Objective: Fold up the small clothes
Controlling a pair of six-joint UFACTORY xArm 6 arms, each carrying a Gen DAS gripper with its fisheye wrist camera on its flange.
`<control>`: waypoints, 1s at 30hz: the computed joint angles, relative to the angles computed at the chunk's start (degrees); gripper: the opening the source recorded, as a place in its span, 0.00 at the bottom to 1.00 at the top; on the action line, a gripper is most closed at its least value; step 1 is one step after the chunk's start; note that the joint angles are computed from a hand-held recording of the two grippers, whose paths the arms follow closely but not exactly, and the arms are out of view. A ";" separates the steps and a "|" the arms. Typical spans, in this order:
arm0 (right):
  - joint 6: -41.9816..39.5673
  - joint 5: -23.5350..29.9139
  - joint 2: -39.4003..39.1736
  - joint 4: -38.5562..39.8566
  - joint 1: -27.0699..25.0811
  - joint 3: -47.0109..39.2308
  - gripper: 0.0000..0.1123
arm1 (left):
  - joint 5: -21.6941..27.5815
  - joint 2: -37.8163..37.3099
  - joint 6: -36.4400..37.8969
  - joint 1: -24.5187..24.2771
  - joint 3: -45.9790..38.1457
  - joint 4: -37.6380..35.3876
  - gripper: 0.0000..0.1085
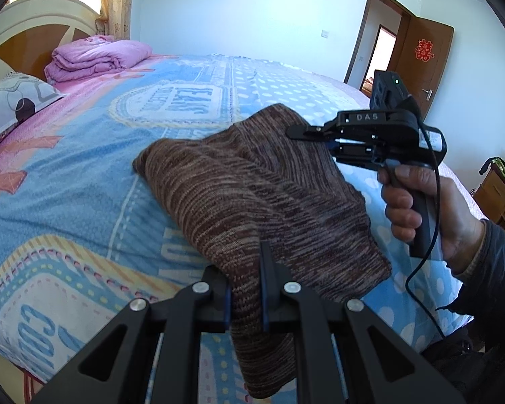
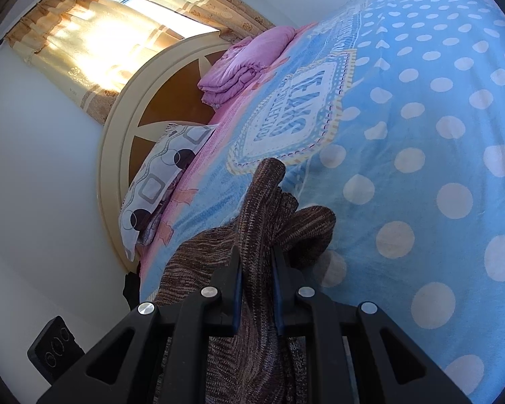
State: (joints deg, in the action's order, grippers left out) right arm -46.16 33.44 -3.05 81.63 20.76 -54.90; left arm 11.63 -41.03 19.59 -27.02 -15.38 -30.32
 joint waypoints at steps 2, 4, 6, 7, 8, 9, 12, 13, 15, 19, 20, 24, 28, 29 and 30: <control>0.31 -0.53 0.13 -0.83 0.35 -0.18 0.13 | -0.27 -0.10 -1.40 -0.15 0.52 1.18 0.12; 1.11 -1.62 0.49 -2.50 1.02 -0.56 0.13 | -0.85 0.33 -3.05 -0.25 1.29 2.80 0.12; 2.16 -2.29 1.16 -3.90 1.33 -0.98 0.13 | -2.05 0.92 -6.26 -0.39 2.47 6.06 0.12; 2.40 -2.44 1.46 -4.13 1.33 -1.10 0.13 | -2.35 1.42 -7.13 -0.35 2.73 6.97 0.12; 3.11 -2.89 1.85 -5.02 1.40 -1.22 0.13 | -2.93 2.17 -8.61 -0.27 3.12 8.64 0.12; 3.75 -3.42 2.08 -6.02 1.52 -1.20 0.13 | -3.45 2.59 -9.90 -0.21 3.46 10.19 0.13; 4.88 -4.24 2.91 -7.62 1.38 -0.82 0.13 | -4.96 3.66 -11.66 -0.52 4.31 11.58 0.13; 5.08 -4.23 3.16 -7.64 1.18 -0.71 0.13 | -5.55 3.81 -11.92 -0.64 4.51 11.44 0.14; 5.04 -3.92 3.97 -6.80 0.65 -0.65 0.13 | -6.14 3.77 -12.86 -0.78 4.82 11.54 0.15; 4.59 -2.29 4.73 -4.34 -0.26 -0.51 0.15 | -6.43 3.20 -18.57 0.02 5.46 17.64 0.22; 4.54 -2.29 4.51 -4.41 -0.30 -0.29 0.15 | -6.07 3.13 -19.68 0.13 5.37 18.28 0.24; 5.44 -1.98 1.65 -5.00 -0.55 2.13 0.24 | -4.76 3.16 -20.11 0.80 4.66 19.22 0.36; 3.48 -3.00 -8.05 -5.82 -0.02 9.49 0.38 | -4.15 2.84 -24.06 1.81 4.22 24.70 0.54; 3.80 -3.53 -11.04 -6.93 0.41 11.76 0.40 | -4.05 2.72 -23.95 1.73 4.37 24.59 0.54; 4.52 -3.73 -15.07 -8.72 0.74 14.74 0.42 | -3.43 2.55 -24.27 2.13 4.17 25.25 0.55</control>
